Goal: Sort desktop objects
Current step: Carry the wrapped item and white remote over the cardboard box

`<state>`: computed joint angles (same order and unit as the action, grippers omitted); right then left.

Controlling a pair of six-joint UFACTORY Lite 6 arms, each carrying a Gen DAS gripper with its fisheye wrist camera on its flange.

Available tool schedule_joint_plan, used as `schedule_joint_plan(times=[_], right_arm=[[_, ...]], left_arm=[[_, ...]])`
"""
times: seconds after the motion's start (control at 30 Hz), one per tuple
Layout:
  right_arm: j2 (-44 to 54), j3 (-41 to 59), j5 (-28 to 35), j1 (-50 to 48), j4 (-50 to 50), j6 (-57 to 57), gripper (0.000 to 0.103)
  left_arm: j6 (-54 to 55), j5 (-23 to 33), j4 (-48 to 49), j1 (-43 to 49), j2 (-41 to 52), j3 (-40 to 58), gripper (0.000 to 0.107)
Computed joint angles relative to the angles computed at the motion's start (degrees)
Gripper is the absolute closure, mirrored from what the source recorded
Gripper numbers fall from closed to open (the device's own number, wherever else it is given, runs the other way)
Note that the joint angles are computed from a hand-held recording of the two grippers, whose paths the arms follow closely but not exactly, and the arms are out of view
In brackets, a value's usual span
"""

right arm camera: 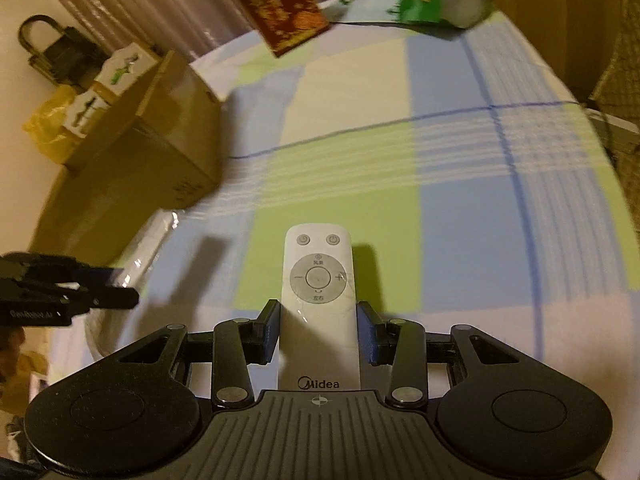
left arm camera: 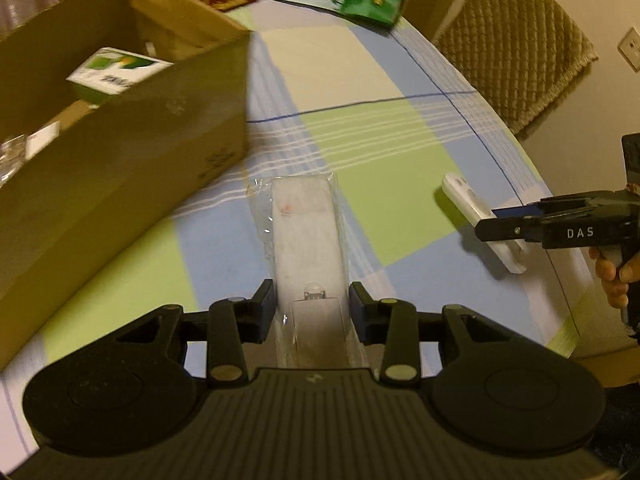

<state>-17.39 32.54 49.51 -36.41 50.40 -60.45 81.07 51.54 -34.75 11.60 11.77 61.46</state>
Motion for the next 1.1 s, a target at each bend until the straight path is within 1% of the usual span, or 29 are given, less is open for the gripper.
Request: schedule_joint_plan(times=[0.13, 0.27, 0.43, 0.6, 0.8, 0.97, 1.1], right_arm=[[0.8, 2.5, 0.8, 3.8, 2.1, 2.5, 0.063], [2.3, 5.3, 0.1, 7.4, 3.8, 5.2, 0.063], [3.3, 7.3, 0.0, 10.8, 6.2, 8.7, 0.063], [4.6, 8.1, 0.1, 15.3, 9.8, 12.2, 0.063], [6.2, 8.6, -1.9, 22.1, 14.0, 15.7, 0.063], [7.4, 9.3, -5.3, 27.7, 14.6, 19.3, 0.063], [7.6, 8.7, -7.3, 30.9, 14.3, 22.5, 0.063]], left_arm=[[1.6, 3.2, 0.2, 5.4, 0.1, 2.8, 0.073], [3.0, 6.4, 0.2, 10.1, 0.9, 6.3, 0.073], [4.4, 9.2, 0.3, 14.7, 3.8, 11.8, 0.073], [5.7, 13.5, 0.0, 19.1, 7.1, 17.7, 0.073], [6.6, 19.8, -0.2, 24.1, 12.1, 27.7, 0.073], [6.7, 24.7, 0.4, 27.2, 17.7, 37.5, 0.073], [7.1, 28.2, 0.6, 28.8, 21.1, 43.4, 0.073]])
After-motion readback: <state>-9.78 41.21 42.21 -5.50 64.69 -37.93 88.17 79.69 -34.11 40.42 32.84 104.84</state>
